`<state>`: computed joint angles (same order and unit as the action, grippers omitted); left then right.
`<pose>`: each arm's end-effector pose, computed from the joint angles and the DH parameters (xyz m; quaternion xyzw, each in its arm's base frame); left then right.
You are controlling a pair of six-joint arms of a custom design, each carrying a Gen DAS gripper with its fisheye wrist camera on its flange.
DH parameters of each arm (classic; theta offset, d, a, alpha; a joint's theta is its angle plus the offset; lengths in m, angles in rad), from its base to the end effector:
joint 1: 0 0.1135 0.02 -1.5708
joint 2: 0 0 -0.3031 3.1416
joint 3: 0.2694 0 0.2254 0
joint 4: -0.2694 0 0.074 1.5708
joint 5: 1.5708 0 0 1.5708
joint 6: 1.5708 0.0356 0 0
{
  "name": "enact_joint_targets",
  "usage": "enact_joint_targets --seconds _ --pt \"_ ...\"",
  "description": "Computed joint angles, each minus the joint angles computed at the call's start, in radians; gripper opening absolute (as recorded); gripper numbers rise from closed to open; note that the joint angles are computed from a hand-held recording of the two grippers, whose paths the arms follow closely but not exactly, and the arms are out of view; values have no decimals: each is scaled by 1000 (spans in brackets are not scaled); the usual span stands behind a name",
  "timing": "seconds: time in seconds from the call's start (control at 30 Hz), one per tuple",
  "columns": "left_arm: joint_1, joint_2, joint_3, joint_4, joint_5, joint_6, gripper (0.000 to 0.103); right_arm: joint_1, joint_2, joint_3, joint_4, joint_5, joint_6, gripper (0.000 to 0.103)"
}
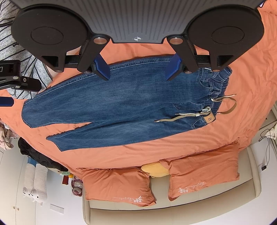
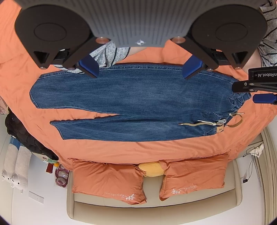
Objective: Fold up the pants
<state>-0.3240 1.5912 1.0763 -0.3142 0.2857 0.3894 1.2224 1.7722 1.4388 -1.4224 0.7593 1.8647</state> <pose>0.2982 -0.1107 0.2820 0.3705 0.8464 -0.1209 0.3629 0.1211 0.2616 0.2979 0.2595 0.8883 -0.0958 0.3665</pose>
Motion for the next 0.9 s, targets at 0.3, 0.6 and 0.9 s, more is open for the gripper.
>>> enact_joint_targets --seconds 0.3,0.6,0.9 --pt "4 -6 -3 -2 2 3 85 2 4 4 -17 4 7 98" --pt "0 -7 -2 -2 -1 0 85 2 4 9 -25 0 7 98" --pt "-1 -10 -1 -7 -2 -1 85 7 1 9 -38 2 17 98"
